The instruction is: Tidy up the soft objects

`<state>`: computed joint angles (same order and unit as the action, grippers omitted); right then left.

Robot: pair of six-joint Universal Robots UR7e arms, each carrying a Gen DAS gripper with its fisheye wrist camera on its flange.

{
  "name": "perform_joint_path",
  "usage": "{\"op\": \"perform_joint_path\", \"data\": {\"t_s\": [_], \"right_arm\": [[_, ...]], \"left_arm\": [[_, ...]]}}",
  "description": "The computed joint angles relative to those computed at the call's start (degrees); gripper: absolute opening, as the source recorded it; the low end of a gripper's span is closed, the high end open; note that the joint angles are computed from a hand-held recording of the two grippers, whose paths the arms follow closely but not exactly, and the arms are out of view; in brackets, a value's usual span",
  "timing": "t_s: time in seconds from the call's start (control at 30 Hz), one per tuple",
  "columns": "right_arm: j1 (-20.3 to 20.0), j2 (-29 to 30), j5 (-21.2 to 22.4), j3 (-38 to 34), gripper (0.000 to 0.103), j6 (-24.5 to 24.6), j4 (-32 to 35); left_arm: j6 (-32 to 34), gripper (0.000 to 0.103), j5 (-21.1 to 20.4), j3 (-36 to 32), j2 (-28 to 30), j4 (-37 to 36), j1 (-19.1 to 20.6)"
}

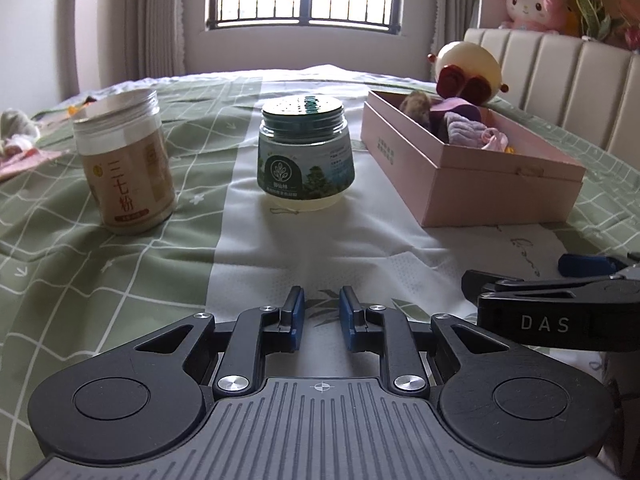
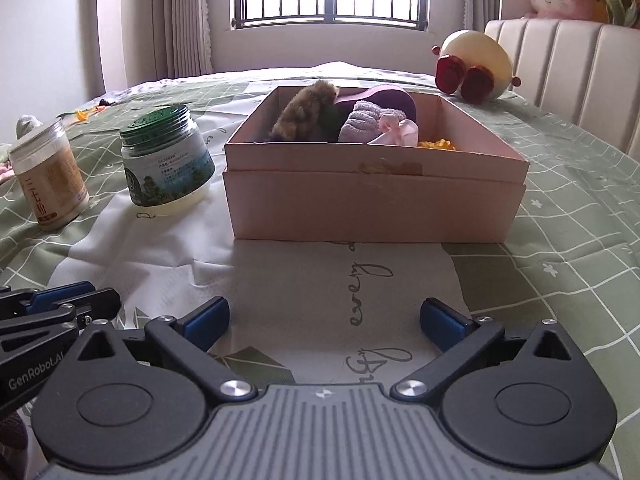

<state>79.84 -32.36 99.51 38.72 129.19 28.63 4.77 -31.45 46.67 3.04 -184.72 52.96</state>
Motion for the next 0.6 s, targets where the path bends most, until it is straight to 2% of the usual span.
{"op": "perform_joint_path", "data": {"t_s": [0.6], "right_arm": [[-0.06, -0.05, -0.26, 0.06, 0.102, 0.31, 0.16]], "left_arm": [[-0.86, 0.022, -0.72, 0.96, -0.55, -0.46, 0.10]]}}
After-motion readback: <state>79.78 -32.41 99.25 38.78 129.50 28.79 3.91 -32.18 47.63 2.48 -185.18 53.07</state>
